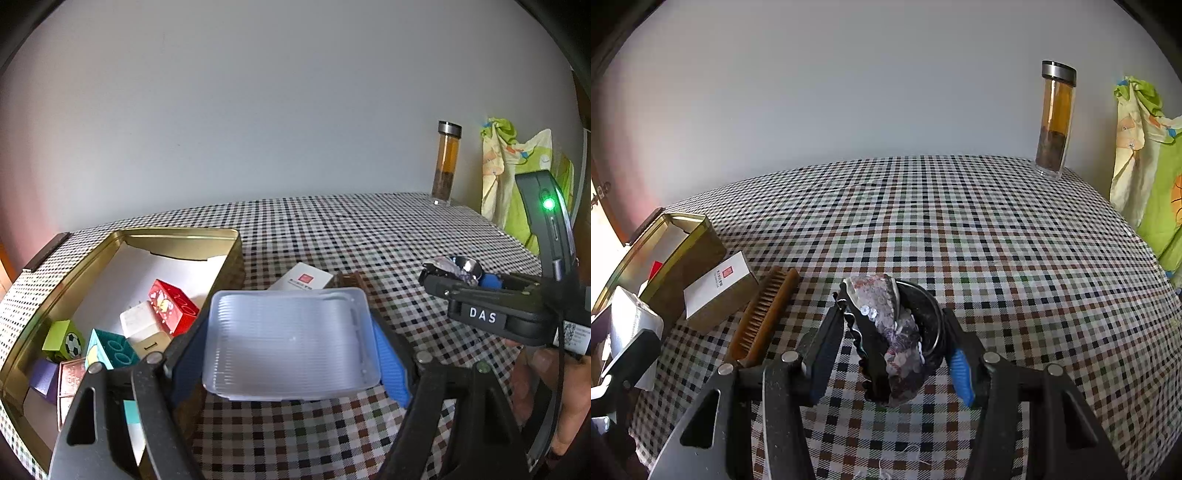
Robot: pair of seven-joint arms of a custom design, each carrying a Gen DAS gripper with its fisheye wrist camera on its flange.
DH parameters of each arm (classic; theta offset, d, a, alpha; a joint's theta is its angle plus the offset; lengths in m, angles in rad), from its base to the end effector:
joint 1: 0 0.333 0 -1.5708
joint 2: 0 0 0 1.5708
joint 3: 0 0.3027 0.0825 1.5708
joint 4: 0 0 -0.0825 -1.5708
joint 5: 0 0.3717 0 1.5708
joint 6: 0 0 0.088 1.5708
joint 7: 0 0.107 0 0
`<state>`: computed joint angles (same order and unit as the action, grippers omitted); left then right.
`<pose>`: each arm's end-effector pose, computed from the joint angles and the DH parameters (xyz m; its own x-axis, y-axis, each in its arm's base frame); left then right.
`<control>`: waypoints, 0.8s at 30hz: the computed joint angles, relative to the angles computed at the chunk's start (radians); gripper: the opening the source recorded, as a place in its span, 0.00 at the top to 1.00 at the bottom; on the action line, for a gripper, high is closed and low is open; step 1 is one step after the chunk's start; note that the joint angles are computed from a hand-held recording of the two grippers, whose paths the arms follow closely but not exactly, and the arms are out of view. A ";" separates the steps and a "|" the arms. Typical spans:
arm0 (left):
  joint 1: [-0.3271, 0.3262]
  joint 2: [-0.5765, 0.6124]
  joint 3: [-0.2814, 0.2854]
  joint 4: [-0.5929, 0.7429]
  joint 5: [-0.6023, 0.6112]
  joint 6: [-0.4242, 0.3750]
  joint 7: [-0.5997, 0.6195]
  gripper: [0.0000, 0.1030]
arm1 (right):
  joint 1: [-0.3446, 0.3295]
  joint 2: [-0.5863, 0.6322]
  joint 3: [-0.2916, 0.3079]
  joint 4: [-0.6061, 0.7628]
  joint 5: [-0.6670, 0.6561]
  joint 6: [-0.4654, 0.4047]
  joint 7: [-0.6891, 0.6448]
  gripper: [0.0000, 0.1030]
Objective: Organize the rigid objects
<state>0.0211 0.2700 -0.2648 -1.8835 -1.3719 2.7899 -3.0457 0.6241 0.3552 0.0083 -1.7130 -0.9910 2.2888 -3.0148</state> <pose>0.6239 -0.0977 0.4050 -0.6359 -0.7716 0.0149 -0.4261 0.3349 -0.8404 0.5462 0.3760 0.4071 -0.4267 -0.9029 -0.0521 -0.5978 0.3248 -0.7329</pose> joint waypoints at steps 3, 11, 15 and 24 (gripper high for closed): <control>0.002 -0.002 -0.001 -0.002 -0.014 0.001 0.010 0.22 | 0.005 0.004 0.000 0.005 -0.005 -0.003 0.005 0.46; -0.002 -0.004 0.002 -0.002 -0.034 0.012 0.022 0.22 | 0.016 0.004 0.000 0.008 -0.024 -0.027 0.017 0.46; -0.003 -0.006 0.003 -0.001 -0.054 0.021 0.036 0.22 | 0.021 0.006 0.001 0.014 -0.034 -0.040 0.023 0.46; -0.010 -0.012 0.012 -0.001 -0.125 0.036 0.084 0.22 | 0.039 0.027 0.002 0.049 -0.037 -0.072 0.002 0.46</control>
